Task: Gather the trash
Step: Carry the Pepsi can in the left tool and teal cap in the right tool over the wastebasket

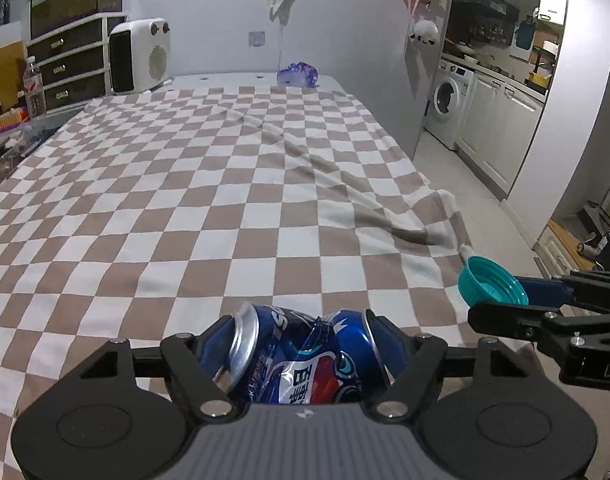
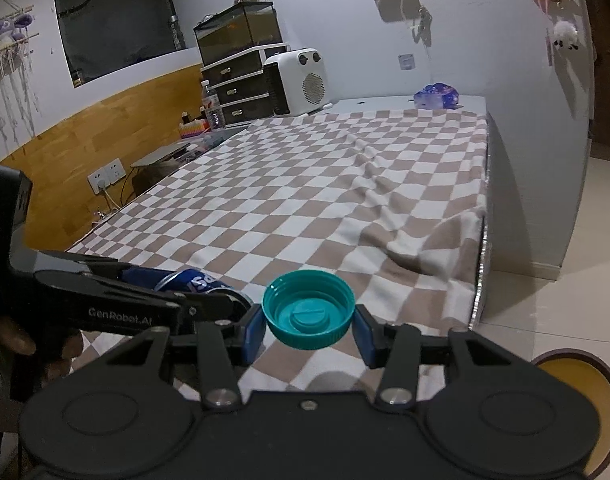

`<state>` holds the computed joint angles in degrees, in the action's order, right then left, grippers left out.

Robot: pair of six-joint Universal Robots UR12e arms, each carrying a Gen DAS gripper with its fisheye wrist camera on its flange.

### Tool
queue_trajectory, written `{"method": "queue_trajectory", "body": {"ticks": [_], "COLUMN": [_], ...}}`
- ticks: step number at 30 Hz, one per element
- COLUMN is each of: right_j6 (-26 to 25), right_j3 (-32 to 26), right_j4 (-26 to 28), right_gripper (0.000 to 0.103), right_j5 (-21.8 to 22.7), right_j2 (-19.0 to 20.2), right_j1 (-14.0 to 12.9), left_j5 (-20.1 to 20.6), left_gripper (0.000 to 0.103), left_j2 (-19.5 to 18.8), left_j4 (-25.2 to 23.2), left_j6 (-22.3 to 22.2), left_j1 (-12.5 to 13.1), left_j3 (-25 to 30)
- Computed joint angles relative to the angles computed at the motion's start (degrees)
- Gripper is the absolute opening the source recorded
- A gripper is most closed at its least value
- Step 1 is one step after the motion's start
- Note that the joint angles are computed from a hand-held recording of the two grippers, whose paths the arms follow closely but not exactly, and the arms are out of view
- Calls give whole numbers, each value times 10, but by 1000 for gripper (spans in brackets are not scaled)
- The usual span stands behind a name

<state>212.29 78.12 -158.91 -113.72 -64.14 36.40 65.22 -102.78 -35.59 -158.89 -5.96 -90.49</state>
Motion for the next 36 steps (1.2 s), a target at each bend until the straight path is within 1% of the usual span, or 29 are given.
{"method": "queue_trajectory", "body": {"ticks": [13,21,28,36], "right_j6": [-1,4,16,49], "right_j3": [45,85,133,195], "right_j4": [-20,-39,-47,-37], "right_gripper": [48,48,48,48], "right_j5": [-34,-66,-109,-160], "right_j2": [-33,-62,-99,-147], "right_j1": [11,18,23,24], "left_j5": [-8,-14,-26,-31], "left_gripper": [72,72,72,72], "left_j2": [36,53,61,57], "left_j4": [63,104,128,153], "left_j6": [-27,-41,-55,-76], "left_j1": [-9,-25,-48,-91], "left_j3": [-46,-66,-79,-85]}}
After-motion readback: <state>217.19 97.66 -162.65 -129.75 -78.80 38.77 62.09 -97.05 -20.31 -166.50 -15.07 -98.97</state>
